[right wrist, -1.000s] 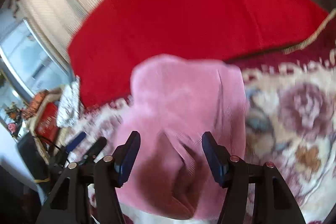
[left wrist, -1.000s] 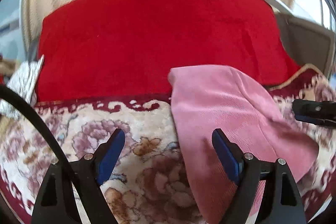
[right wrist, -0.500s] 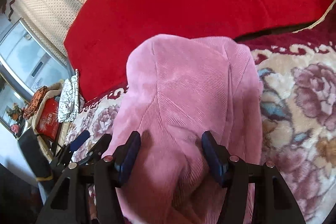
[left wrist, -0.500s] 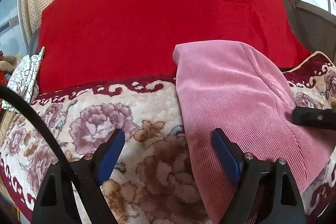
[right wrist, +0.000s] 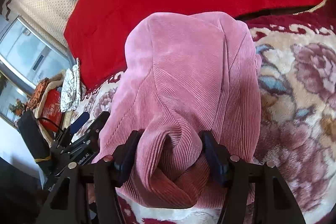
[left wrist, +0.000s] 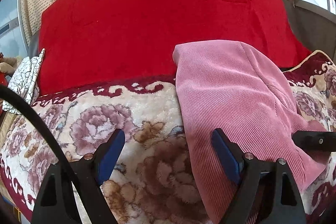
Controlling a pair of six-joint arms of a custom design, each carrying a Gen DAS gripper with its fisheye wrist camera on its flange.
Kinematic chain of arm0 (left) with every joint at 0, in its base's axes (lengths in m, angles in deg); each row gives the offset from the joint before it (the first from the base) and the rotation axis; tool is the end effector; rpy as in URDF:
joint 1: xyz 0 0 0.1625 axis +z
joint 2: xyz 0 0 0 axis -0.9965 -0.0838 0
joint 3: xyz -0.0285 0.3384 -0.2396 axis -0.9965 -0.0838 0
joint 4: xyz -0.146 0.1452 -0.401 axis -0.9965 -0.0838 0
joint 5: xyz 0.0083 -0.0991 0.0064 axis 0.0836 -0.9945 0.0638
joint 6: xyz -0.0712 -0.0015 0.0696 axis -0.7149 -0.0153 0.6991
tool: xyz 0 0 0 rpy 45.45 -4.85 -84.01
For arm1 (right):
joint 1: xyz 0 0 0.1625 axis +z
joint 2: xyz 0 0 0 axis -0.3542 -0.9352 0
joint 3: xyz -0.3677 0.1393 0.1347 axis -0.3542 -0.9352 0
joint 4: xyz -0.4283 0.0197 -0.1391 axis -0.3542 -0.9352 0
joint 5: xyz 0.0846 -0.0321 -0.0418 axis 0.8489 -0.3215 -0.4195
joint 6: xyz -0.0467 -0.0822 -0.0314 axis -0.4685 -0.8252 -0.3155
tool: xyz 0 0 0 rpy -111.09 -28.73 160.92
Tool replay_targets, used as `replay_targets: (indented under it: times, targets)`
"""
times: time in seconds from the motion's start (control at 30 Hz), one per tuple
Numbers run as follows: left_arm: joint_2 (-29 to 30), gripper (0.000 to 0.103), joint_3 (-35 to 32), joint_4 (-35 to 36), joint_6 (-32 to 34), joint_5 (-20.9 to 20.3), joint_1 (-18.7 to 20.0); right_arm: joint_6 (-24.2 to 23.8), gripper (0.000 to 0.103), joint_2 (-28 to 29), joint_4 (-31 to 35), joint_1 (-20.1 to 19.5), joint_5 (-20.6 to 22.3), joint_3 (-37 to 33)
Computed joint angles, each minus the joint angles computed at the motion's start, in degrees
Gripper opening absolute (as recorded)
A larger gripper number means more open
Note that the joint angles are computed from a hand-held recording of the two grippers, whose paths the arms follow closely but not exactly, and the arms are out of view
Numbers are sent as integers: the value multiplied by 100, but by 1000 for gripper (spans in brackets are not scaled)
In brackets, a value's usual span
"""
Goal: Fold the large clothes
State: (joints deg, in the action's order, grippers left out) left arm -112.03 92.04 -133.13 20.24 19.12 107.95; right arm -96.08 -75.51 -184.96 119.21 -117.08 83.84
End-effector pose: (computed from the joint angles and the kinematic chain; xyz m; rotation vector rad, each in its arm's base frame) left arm -0.3225 -0.3775 0.1566 0.3409 2.0630 -0.9924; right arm 0.1909 -0.4568 0.3245 0.4507 -2.9337 0.5587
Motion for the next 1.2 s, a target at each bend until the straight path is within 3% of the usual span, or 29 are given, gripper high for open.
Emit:
replay_targets:
  times: [0.53, 0.7, 0.8, 0.9, 0.93, 1.03, 1.2]
  targets:
    - [-25, 85, -13, 66, -75, -23, 0, -34, 64, -41, -56, 54, 4, -2]
    - [-103, 85, -55, 172, -146, -29, -43, -196, 64, -279, -688, 94, 222, 169]
    - [-274, 85, 123, -183, -58, 193, -221, -255, 64, -290, -964, 156, 141, 231]
    - [-137, 87, 85, -285, 270, 91, -189, -243, 64, -255, -820, 83, 350, 238]
    - [20, 87, -43, -61, 336, -66, -105, -242, 64, -197, -704, 82, 333, 210]
    - [62, 87, -47, -42, 311, -27, -107, -34, 64, 28, -322, 19, 181, 112]
    - [-45, 87, -7, -53, 229, -88, -135, 20, 65, -166, -447, -150, 581, 145]
